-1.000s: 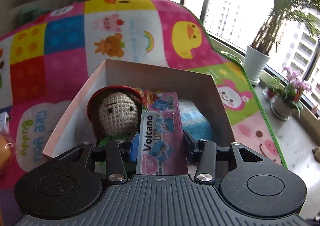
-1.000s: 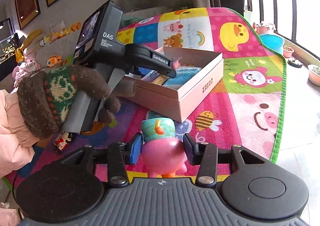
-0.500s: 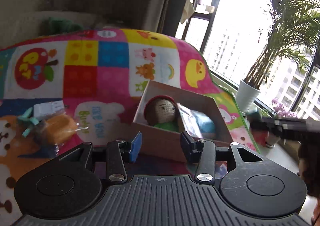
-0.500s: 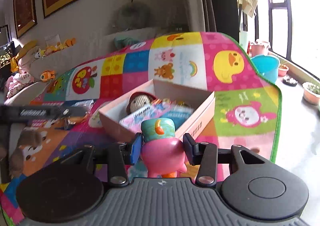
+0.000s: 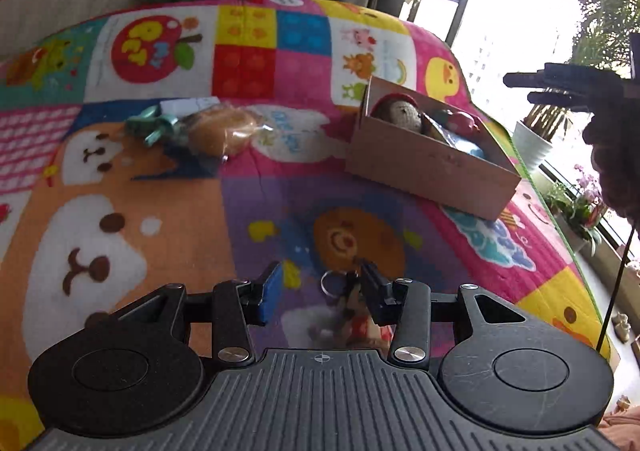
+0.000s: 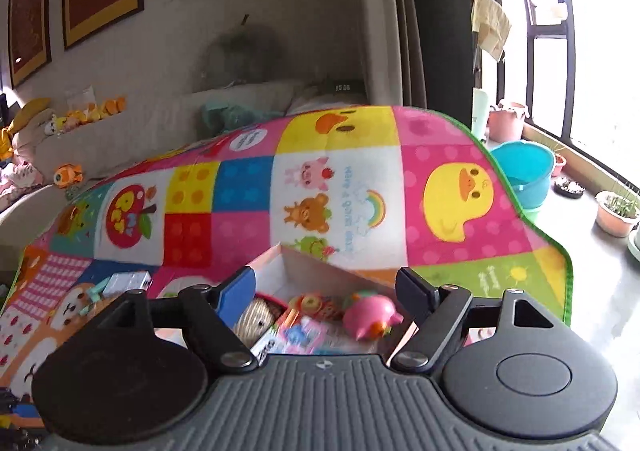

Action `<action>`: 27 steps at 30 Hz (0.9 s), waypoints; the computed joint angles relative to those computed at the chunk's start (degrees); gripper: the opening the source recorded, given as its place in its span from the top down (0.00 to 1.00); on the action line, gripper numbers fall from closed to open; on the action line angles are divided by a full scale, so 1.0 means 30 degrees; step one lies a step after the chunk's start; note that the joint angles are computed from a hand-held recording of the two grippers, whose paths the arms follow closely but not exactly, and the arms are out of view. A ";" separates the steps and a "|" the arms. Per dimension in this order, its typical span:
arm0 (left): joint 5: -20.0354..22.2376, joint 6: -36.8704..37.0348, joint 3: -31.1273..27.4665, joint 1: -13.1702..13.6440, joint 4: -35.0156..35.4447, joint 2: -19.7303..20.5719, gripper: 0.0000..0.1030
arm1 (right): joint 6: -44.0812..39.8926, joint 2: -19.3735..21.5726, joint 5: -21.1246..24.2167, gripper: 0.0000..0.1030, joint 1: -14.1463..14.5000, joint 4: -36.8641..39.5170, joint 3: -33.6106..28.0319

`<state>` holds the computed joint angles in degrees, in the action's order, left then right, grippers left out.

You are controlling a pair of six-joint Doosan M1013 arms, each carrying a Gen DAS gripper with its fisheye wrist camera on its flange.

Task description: Organize objects

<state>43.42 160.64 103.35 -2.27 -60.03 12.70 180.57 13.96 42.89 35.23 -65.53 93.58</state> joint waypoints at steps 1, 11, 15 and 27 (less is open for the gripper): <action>0.0106 0.0051 0.0111 0.0105 -0.0057 -0.0058 0.55 | -0.0037 -0.0038 0.0037 0.23 0.0311 0.0153 0.0290; 0.0742 0.1153 0.0507 -0.0486 0.1235 -0.0492 0.55 | -0.0593 0.0382 -0.0240 0.13 0.2721 0.1420 0.1884; -0.0588 0.0416 0.0598 -0.1117 0.1910 -0.0402 0.55 | -0.0844 0.0552 -0.1293 0.11 0.2736 0.2830 0.2056; -0.5098 -0.2026 0.0149 -0.0445 -0.0512 0.0536 0.61 | -0.5320 0.1571 -0.2749 0.08 0.2421 0.3693 -0.0521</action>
<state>28.13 154.56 103.79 -3.61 -61.56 14.31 164.61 18.68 34.65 42.49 -54.45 92.01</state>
